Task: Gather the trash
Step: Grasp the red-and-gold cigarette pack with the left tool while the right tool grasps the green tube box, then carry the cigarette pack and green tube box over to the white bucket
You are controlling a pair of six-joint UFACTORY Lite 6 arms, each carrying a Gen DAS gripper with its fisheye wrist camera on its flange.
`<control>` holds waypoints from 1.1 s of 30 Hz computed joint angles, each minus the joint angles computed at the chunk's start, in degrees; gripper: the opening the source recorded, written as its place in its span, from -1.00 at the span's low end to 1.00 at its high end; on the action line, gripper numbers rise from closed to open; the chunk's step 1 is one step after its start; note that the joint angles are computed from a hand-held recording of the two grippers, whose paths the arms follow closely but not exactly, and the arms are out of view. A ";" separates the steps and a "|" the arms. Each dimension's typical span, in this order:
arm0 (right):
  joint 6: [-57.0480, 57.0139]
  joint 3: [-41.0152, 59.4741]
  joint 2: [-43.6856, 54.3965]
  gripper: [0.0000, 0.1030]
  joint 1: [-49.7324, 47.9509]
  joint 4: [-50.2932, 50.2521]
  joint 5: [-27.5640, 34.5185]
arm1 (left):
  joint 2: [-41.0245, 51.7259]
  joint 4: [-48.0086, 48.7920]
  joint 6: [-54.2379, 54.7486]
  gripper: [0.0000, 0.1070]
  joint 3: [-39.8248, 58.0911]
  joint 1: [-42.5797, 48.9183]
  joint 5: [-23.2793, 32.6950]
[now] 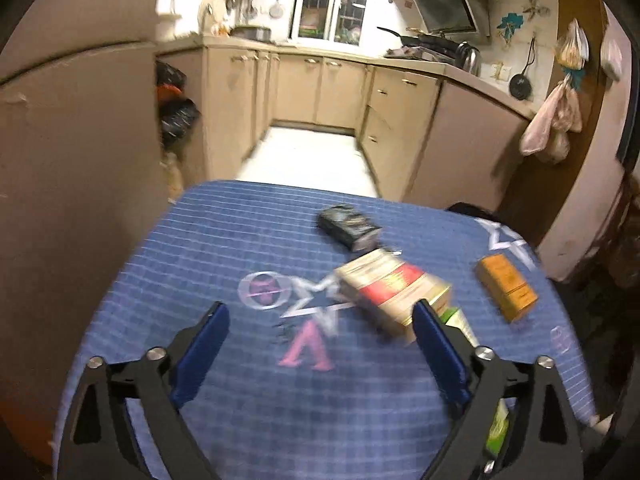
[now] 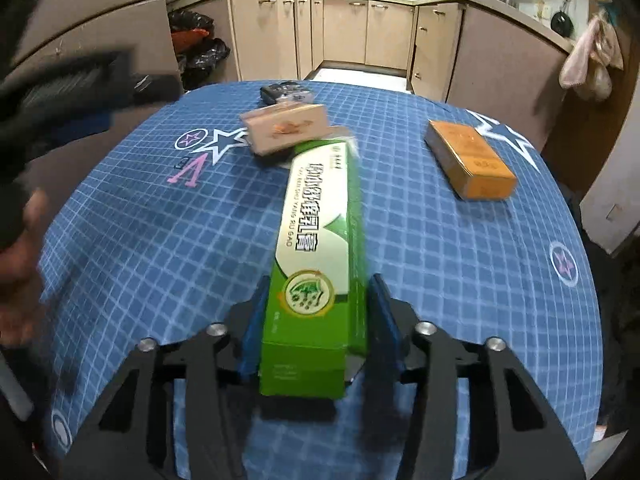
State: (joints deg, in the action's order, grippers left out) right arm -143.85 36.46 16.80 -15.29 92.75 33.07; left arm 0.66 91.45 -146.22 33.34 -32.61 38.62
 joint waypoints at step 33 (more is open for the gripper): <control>5.96 9.93 8.41 -0.29 -19.13 -13.49 5.95 | 21.43 5.91 -9.08 0.20 13.09 3.04 -7.77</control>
State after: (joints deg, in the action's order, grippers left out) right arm -137.89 46.38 25.21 -34.42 79.26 39.02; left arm 22.09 97.36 -155.30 46.43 -29.57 30.85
